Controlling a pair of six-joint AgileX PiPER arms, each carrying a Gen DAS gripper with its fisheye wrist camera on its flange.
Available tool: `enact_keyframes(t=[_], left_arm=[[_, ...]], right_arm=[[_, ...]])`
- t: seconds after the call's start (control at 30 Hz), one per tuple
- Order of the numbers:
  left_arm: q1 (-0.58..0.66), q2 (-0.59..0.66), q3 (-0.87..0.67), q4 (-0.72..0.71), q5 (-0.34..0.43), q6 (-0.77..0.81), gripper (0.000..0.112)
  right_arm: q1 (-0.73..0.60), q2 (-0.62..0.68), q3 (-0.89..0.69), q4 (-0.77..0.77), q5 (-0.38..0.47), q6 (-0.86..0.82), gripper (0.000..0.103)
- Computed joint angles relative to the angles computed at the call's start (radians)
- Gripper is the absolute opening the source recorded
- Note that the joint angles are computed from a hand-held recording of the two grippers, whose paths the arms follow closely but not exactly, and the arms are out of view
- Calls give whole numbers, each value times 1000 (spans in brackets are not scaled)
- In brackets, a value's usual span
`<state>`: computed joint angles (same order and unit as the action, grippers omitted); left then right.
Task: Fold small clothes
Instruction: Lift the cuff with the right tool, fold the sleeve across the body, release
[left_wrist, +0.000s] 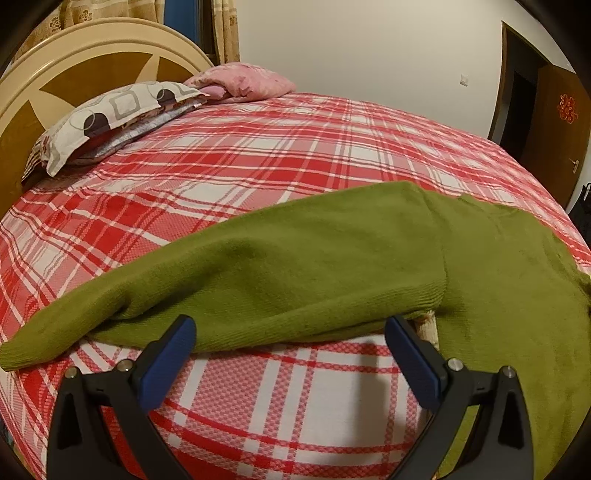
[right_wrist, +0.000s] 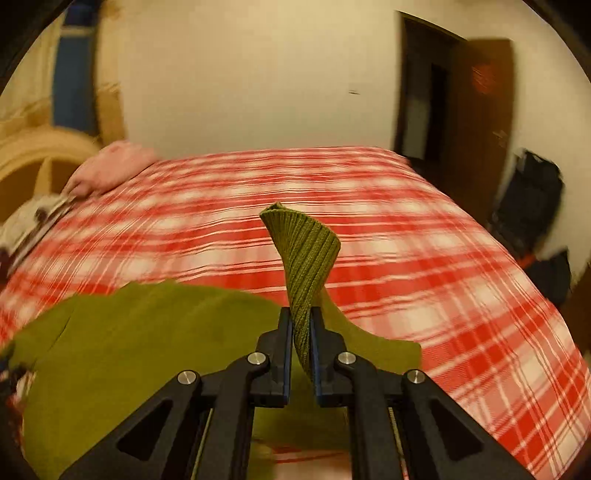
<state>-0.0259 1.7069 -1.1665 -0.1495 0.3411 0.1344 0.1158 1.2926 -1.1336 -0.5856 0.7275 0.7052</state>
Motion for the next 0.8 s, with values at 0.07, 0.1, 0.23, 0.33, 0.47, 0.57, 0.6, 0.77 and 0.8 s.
enact_keyframes(t=[0.07,0.1,0.23,0.33,0.47,0.57,0.6,0.77,0.8], left_arm=[[3,0,3,-29,-4,28,103],[7,-1,5,-44,-5,42,103],[16,-3,10,-103,-5,96,103],[19,-3,9,-125,-3,119,103],[32,-27,25,-183,-10,166,103],[40,-58,18,-176,33,152,103],[37,-81,25,-185,34,166,103],[-76,-149,-12,-153,111,171,103],[-128,-146,-38,-126,132,150,103]], right_arm=[[71,40,-13,-35,8,34,8],[99,55,-12,-44,6,42,8],[197,130,-17,-90,-1,96,8],[239,182,-15,-81,-23,120,8],[204,212,11,115,-119,0,10],[163,156,85,333,-179,-166,43],[161,129,116,363,-197,-188,53],[148,-91,305,338,-215,-147,54],[144,-136,339,298,-211,-103,54]])
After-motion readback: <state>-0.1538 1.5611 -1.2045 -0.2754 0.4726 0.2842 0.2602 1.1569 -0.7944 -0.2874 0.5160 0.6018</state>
